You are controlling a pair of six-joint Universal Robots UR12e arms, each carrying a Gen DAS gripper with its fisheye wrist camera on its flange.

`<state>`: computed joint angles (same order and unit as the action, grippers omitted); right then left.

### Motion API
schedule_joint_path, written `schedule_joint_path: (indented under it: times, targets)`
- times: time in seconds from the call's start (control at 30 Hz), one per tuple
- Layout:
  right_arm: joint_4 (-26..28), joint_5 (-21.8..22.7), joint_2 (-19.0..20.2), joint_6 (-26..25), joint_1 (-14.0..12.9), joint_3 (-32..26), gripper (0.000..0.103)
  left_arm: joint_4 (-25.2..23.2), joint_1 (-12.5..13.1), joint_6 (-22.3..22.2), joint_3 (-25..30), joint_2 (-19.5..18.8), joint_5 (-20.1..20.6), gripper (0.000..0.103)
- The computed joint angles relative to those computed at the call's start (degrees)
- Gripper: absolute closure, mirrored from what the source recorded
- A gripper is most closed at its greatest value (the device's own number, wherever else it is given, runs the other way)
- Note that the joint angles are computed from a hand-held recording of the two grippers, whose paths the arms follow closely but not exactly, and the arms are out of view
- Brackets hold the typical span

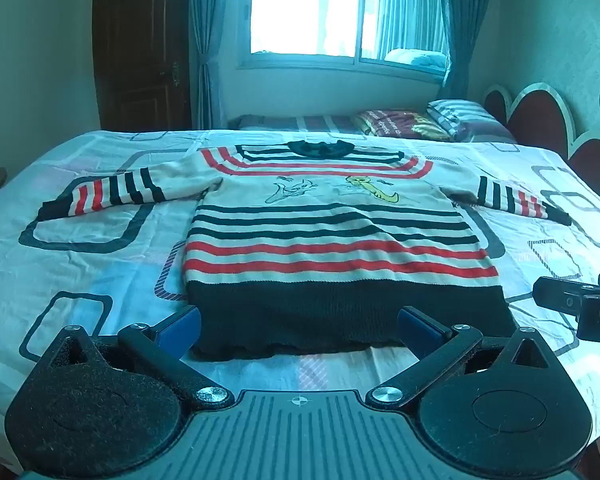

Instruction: Fold small clothes

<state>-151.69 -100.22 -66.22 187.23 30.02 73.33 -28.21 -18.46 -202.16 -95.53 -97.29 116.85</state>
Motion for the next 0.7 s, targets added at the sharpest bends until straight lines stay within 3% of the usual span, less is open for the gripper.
schedule_joint_path:
  times: [0.43, 0.7]
  targets:
    - [2.0, -0.4, 0.9, -0.4, 0.3, -1.9, 0.001, 0.2, 0.3, -0.6, -0.3, 0.3, -0.1, 0.0]
    - [0.5, 0.2, 0.1, -0.4, 0.0, -0.2, 0.001, 0.3, 0.5, 0.2, -0.1, 0.1, 0.0, 0.0]
